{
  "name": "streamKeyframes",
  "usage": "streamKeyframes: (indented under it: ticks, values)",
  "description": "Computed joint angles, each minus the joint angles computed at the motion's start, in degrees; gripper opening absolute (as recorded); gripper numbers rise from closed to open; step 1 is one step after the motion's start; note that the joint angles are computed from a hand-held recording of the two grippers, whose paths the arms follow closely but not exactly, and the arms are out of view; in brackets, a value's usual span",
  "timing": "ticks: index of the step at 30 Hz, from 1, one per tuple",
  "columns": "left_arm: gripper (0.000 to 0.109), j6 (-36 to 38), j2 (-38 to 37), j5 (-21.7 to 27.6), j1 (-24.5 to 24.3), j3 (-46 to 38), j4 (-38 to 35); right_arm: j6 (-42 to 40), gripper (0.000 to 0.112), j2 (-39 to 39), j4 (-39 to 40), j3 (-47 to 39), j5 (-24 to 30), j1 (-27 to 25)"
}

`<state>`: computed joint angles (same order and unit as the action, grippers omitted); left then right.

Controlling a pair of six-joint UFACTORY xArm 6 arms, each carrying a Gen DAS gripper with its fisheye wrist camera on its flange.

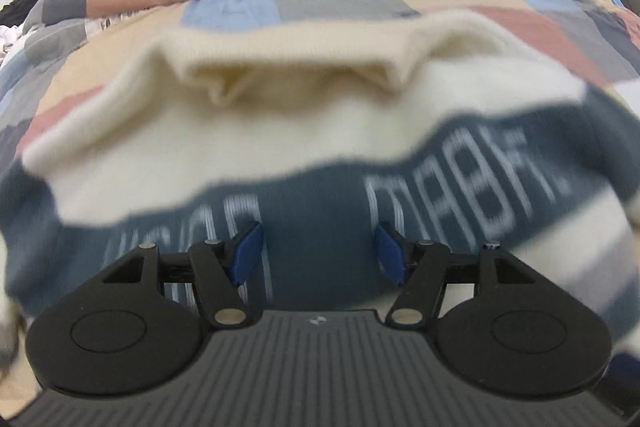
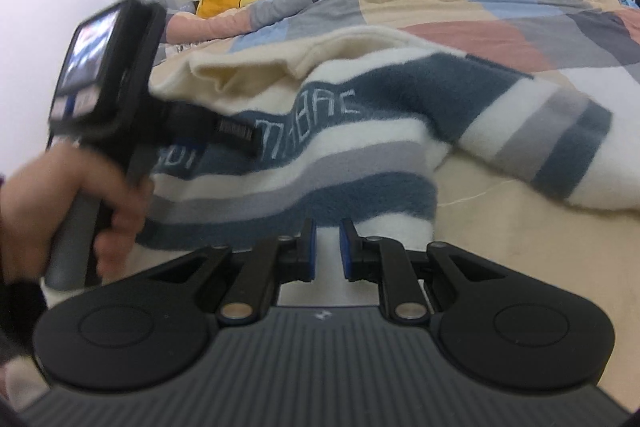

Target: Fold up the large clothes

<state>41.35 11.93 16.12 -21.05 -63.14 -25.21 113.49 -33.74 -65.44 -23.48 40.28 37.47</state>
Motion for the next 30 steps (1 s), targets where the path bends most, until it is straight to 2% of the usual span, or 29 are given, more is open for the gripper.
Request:
streamKeyframes:
  ticks: [5,8,12,16,19,21,25,27,30]
  values:
    - [0.068,-5.88,8.02,0.49,-0.27,-10.96,4.11,2.2,0.016,1.74,-2.47,-0.23,-2.85,-2.31]
    - [0.068,-7.22,12.91,-1.25,-0.81,-17.15,5.82,3.25,0.016,2.85,-4.09,-0.87,-2.58,-2.64]
    - [0.068,-14.97,21.55,-0.16,-1.1,-28.71,18.62,2.47,0.016,6.2,-6.35,-3.35,1.18,-0.84]
    - [0.068,-19.44,29.3,-0.43,-1.18,-40.01,25.12,2.43,0.016,7.76,-7.93,-4.47,2.47,-0.12]
    - [0.068,-22.89,35.92,1.82,-1.13,-49.89,28.06,4.1,0.017,8.09,-9.7,-4.41,1.68,-0.37]
    - [0.068,-24.61,40.83,4.08,-1.01,-57.36,27.09,5.41,0.017,8.58,-11.22,-4.33,1.45,-0.63]
    - [0.068,-27.99,51.48,12.63,-0.75,-74.27,25.83,6.17,0.016,9.82,-12.73,-4.42,-0.73,-2.45]
    - [0.068,-28.81,52.07,12.01,-0.69,-74.39,25.47,6.14,0.016,10.53,-13.15,-4.73,-1.73,-3.37]
    - [0.068,-28.72,48.25,8.77,-0.63,-67.61,24.66,6.54,0.016,11.28,-14.07,-5.02,-2.84,-4.29]
